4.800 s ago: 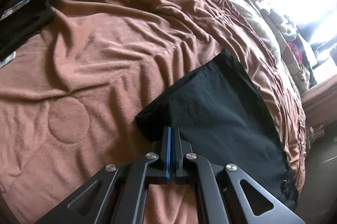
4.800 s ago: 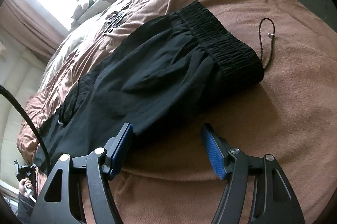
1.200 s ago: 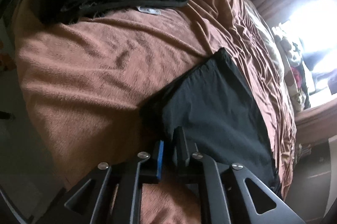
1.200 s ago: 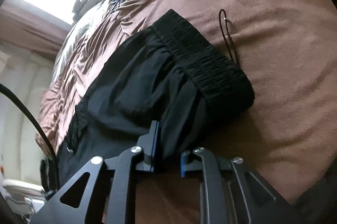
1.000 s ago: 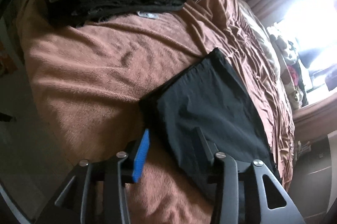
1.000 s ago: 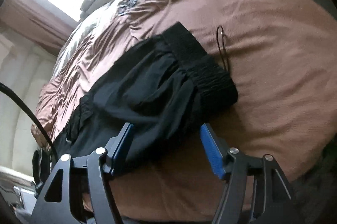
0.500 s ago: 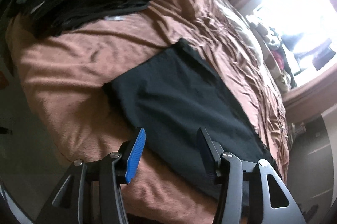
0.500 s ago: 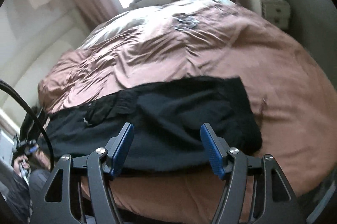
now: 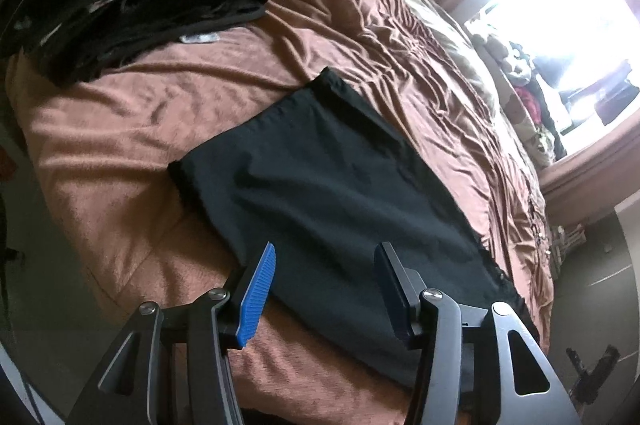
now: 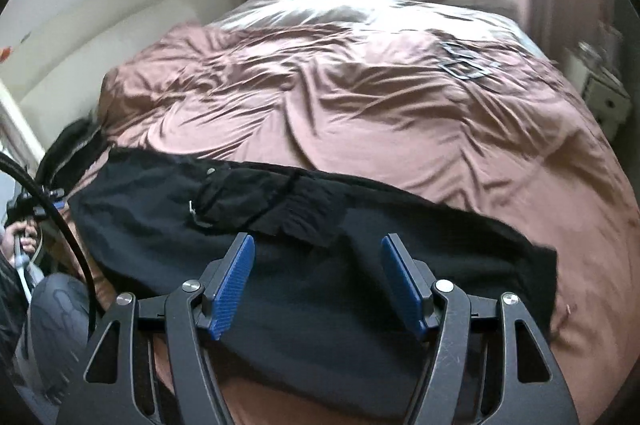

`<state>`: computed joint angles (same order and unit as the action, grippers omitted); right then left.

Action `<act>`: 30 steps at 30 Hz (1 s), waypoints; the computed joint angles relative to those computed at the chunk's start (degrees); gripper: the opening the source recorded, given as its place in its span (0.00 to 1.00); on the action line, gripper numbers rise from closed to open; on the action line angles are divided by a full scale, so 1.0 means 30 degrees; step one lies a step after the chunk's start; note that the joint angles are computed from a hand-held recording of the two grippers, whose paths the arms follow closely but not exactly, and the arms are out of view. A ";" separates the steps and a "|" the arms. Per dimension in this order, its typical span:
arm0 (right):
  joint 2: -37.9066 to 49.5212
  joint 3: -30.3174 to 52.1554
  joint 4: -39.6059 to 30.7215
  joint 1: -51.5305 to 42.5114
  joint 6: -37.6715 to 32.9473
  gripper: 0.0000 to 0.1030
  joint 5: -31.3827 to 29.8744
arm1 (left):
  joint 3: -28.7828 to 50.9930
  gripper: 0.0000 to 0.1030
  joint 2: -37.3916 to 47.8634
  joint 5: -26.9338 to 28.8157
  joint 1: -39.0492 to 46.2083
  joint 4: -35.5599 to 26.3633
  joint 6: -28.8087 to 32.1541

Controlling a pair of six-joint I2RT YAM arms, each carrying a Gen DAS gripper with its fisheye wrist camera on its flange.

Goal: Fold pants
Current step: 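Withdraw both open tools from the folded pants, then lower the right tool onto the pants waistband and close it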

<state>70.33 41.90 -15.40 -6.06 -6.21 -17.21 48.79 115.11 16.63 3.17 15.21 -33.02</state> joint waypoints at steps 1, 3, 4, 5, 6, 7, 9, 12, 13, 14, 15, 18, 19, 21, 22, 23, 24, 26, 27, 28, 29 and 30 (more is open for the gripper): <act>0.0772 0.0499 0.0179 0.0453 -0.0008 0.62 0.0299 | -0.0167 0.53 0.0093 0.0102 0.0068 0.0306 -0.0023; 0.2650 0.1885 0.0415 0.1121 -0.0186 0.62 0.0701 | -0.0342 0.57 0.0243 0.0085 0.0134 0.0612 -0.0055; 0.3559 0.2484 0.0615 0.1653 -0.0223 0.62 0.0960 | -0.0404 0.67 0.0249 -0.0006 0.0133 0.0625 -0.0069; 0.4203 0.3057 0.0521 0.1869 -0.0307 0.62 0.1002 | -0.0556 0.72 0.0294 -0.0196 0.0128 0.0852 -0.0198; 0.4680 0.3596 0.0339 0.1975 -0.0384 0.62 0.0988 | -0.0733 0.79 0.0308 -0.0313 0.0121 0.1154 -0.0294; 0.5491 0.4199 0.0451 0.2380 -0.0358 0.62 0.1136 | -0.0873 0.82 0.0348 -0.0484 0.0106 0.1415 -0.0394; 0.7050 0.5618 0.0428 0.2850 -0.0692 0.62 0.1234 | -0.0846 0.83 0.0596 -0.0557 0.0128 0.1596 -0.0503; 0.8745 0.7081 0.0310 0.3505 -0.1122 0.62 0.2038 | -0.0396 0.86 0.1090 -0.0630 0.0109 0.1285 -0.0793; 0.9348 0.7605 0.0215 0.3605 -0.1279 0.62 0.2023 | -0.0251 0.88 0.1241 -0.0719 0.0060 0.1179 -0.0834; 0.9845 0.8130 0.0084 0.3705 -0.1348 0.62 0.1992 | -0.0071 0.89 0.1373 -0.0805 -0.0023 0.0986 -0.0771; 1.0648 0.8868 -0.0065 0.3880 -0.1489 0.62 0.1953 | 0.0201 0.91 0.1530 -0.0896 -0.0110 0.0649 -0.0593; 1.2344 1.0766 -0.0765 0.4187 -0.1882 0.62 0.1959 | 0.1076 0.93 0.1967 -0.1666 -0.0572 -0.0479 0.0152; 1.3118 1.1536 -0.0975 0.4368 -0.2050 0.62 0.1923 | 0.1329 0.95 0.2140 -0.1761 -0.0634 -0.0721 0.0305; 1.4194 1.2851 -0.1522 0.4463 -0.2417 0.62 0.1806 | 0.1638 0.98 0.2375 -0.1944 -0.0815 -0.0966 0.0572; 1.5013 1.3733 -0.1843 0.4678 -0.2644 0.62 0.1896 | 0.1816 0.99 0.2479 -0.2150 -0.0915 -0.1208 0.0693; 1.5432 1.4330 -0.2189 0.4719 -0.2797 0.62 0.1873 | 0.2005 0.99 0.2594 -0.2304 -0.1027 -0.1427 0.0828; 1.6244 1.5223 -0.2496 0.4907 -0.2988 0.62 0.1899 | 0.2156 0.99 0.2704 -0.2292 -0.1093 -0.1590 0.0954; 1.7344 1.6631 -0.3169 0.5001 -0.3290 0.62 0.1850 | 0.2313 0.99 0.2832 -0.2384 -0.1275 -0.1735 0.1100; 1.7932 1.7373 -0.3494 0.5071 -0.3424 0.62 0.1775 | 0.2227 0.99 0.2838 -0.2351 -0.1324 -0.1522 0.1101; 1.8728 1.8395 -0.3945 0.5206 -0.3585 0.62 0.1759 | 0.2145 0.99 0.2832 -0.2319 -0.1394 -0.1397 0.1096; 1.9197 1.9078 -0.4276 0.5272 -0.3684 0.62 0.1783 | 0.2090 0.99 0.2837 -0.2256 -0.1447 -0.1294 0.1154; 1.9745 1.9857 -0.4652 0.5364 -0.3852 0.62 0.1785 | 0.2014 0.99 0.2827 -0.2293 -0.1528 -0.1211 0.1237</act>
<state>129.57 101.47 -29.35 10.03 -17.76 -11.86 54.83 123.59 9.76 -1.42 11.58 -29.31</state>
